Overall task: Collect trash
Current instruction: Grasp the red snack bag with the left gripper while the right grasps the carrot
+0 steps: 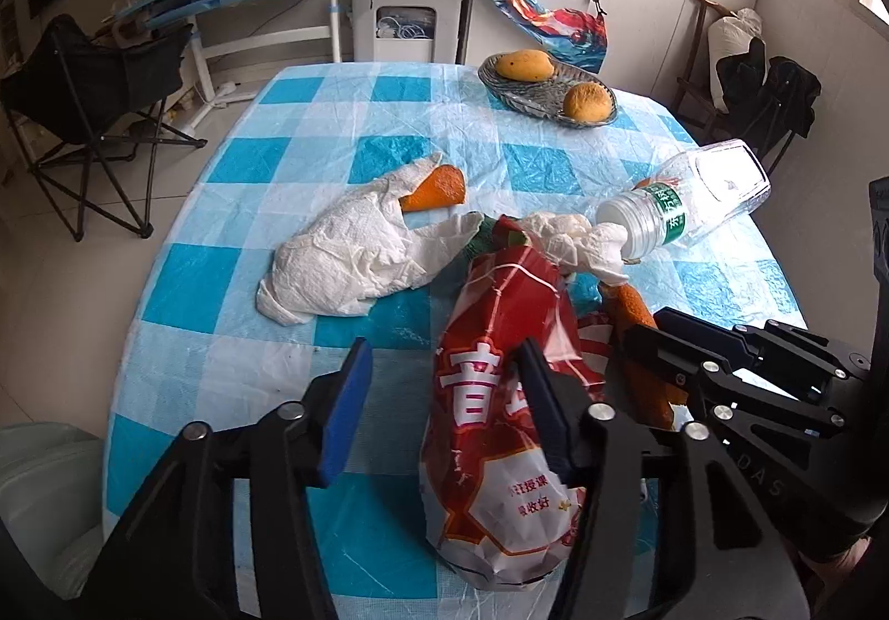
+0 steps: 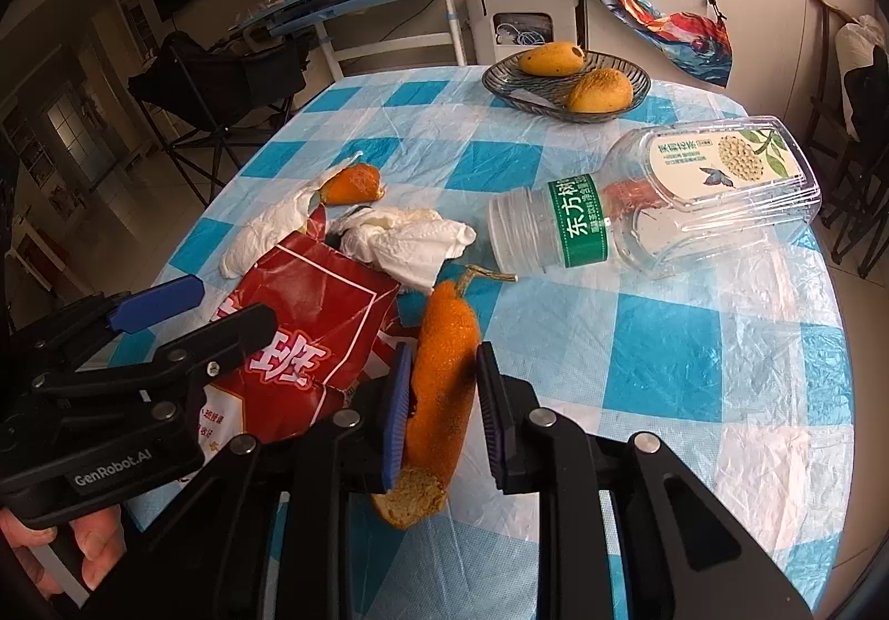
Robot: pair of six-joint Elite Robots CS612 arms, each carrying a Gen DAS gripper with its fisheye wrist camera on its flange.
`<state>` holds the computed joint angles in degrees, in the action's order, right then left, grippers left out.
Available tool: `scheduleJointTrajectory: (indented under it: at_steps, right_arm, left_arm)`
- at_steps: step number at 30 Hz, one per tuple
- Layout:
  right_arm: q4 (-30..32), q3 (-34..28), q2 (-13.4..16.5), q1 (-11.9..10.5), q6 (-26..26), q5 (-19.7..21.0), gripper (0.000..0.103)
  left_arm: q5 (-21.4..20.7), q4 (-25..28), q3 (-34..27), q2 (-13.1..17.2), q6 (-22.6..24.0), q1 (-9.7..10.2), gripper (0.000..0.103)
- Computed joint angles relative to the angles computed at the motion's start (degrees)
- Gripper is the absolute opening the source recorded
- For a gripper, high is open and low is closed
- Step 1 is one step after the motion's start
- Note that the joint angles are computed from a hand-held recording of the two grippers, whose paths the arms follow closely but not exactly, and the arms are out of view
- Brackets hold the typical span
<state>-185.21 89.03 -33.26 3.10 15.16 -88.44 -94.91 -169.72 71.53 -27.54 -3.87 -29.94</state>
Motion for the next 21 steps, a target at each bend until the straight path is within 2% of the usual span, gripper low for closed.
scheduleJointTrajectory:
  at_steps: [1,5,7,12,16,21]
  right_arm:
    - [-0.2,0.2,-0.1,0.0,0.1,0.0,0.018]
    - [-1.3,0.9,-0.4,-0.4,1.3,1.0,0.016]
    - [-2.0,1.4,-0.6,-0.6,2.1,1.8,0.008]
    - [-3.3,2.3,-1.0,-0.7,3.5,2.4,0.007]
    - [-4.5,2.6,-0.9,-0.8,4.3,4.4,0.007]
    - [-3.0,1.8,-0.5,-0.2,3.9,3.2,0.008]
  left_arm:
    - [-1.1,0.2,0.1,0.0,-0.2,0.13,0.027]
    - [-1.5,-5.0,2.6,-0.9,0.5,0.21,0.017]
    - [-0.9,-7.5,4.2,-1.7,0.5,0.31,0.015]
    - [0.0,-11.1,7.2,-3.2,0.0,0.90,0.014]
    - [-0.3,-12.7,8.5,-3.9,-0.2,1.27,0.014]
    - [-1.4,-13.0,9.2,-4.2,-1.0,1.77,0.014]
